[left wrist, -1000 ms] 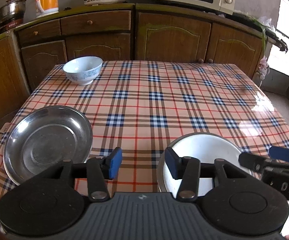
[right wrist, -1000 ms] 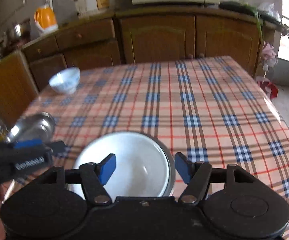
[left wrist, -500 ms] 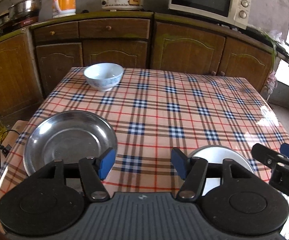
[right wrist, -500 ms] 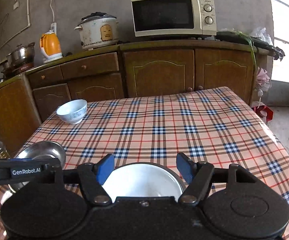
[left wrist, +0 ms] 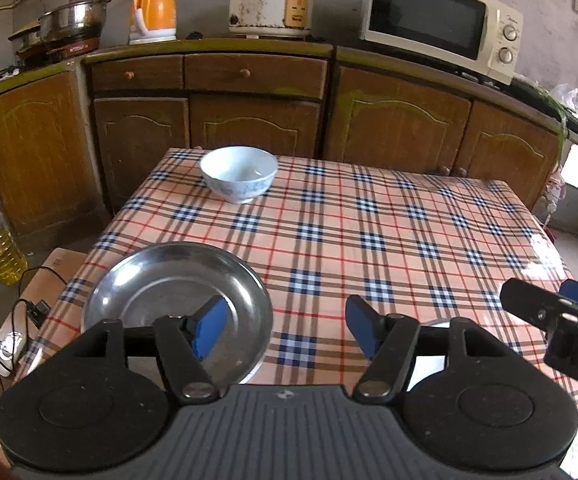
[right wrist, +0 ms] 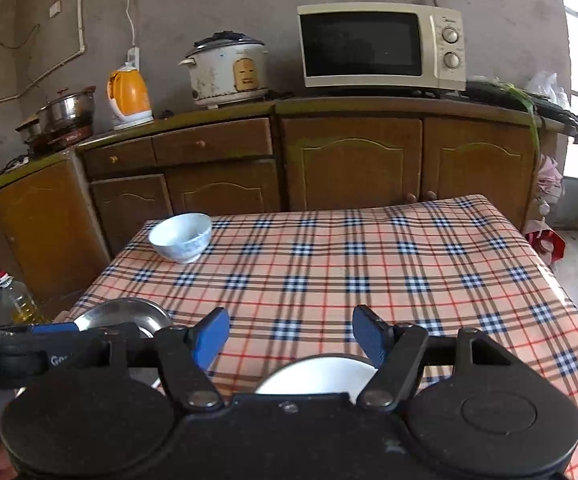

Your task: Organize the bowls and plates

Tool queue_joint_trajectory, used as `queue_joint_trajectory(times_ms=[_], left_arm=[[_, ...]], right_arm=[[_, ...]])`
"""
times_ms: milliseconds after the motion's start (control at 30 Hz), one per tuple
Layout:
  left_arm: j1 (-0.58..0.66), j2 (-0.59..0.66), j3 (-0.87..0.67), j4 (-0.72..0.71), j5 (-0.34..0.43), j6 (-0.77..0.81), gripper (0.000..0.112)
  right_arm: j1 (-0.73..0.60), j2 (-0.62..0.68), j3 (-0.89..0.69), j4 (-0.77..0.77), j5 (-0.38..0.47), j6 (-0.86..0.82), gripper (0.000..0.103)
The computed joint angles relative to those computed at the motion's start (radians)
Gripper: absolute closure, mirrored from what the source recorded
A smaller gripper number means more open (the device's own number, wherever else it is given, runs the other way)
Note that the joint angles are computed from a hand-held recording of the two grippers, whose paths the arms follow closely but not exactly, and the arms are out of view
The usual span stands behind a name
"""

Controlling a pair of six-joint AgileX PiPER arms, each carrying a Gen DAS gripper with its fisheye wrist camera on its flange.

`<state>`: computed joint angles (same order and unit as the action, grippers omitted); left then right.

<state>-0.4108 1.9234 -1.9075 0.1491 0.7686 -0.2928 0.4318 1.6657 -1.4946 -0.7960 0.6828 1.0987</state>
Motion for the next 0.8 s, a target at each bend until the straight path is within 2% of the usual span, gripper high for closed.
queue_joint_trajectory(times_ms=[800], left_arm=[[0.083,0.108,-0.223,-0.018,0.115,0.070,0.043]], right_arm=[[-0.007,0.252,-0.428,0.179,0.104,-0.204,0.022]])
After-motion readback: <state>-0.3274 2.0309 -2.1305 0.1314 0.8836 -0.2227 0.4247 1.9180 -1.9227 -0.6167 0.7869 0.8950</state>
